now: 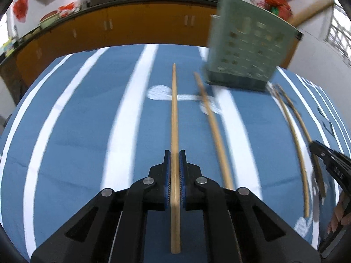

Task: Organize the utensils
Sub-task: 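Lower the right tool and grasp a chopstick while the left tool grasps another, then lift the right tool's chopstick above the green holder while the left tool carries its chopstick there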

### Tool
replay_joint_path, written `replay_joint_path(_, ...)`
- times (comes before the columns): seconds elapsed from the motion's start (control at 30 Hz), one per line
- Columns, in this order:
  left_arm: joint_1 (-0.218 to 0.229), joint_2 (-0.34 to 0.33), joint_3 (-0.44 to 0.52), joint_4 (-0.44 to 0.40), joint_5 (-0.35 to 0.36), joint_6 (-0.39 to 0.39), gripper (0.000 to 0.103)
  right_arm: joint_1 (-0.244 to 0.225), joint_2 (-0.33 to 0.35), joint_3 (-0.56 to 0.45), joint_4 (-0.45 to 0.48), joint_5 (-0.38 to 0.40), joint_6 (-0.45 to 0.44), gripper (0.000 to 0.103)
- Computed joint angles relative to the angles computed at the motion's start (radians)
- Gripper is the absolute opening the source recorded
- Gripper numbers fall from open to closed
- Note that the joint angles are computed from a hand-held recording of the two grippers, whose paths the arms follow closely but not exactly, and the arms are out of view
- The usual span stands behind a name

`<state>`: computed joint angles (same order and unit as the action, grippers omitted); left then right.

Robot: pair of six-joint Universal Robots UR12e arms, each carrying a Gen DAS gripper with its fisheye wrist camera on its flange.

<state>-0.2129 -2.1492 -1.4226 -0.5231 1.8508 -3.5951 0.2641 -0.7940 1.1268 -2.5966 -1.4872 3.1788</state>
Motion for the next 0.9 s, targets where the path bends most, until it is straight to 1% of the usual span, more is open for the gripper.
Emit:
replay_joint_path(0.07, 0.013, 0.004, -0.003, -0.002, -0.001, -0.017, 0.008, -0.002, 0.008, -0.013, 0.001, -0.004, 0.006, 0.008)
replay_joint_path(0.2, 0.043, 0.016, -0.027, 0.039, -0.064, -0.025, 0.008, -0.009, 0.025, -0.042, 0.01, -0.005, 0.027, 0.008)
replay_joint_path(0.27, 0.048, 0.018, -0.038, 0.066, -0.082, -0.024, 0.008, -0.011, 0.028, -0.047, 0.012, 0.002, 0.032, 0.008)
replay_joint_path(0.33, 0.044, 0.017, -0.045, 0.089, -0.072, -0.013, 0.008, -0.013, 0.028, -0.046, 0.011, 0.008, 0.035, 0.008)
replay_joint_path(0.4, 0.041, 0.013, -0.041, 0.085, -0.066, -0.01, 0.008, -0.013, 0.028, -0.046, 0.011, 0.01, 0.036, 0.008)
replay_joint_path(0.53, 0.046, 0.016, -0.048, 0.098, -0.085, -0.02, 0.009, -0.015, 0.027, -0.044, 0.012, 0.016, 0.04, 0.008)
replay_joint_path(0.9, 0.043, 0.015, -0.044, 0.089, -0.075, -0.019, 0.009, -0.015, 0.028, -0.047, 0.013, 0.019, 0.042, 0.008)
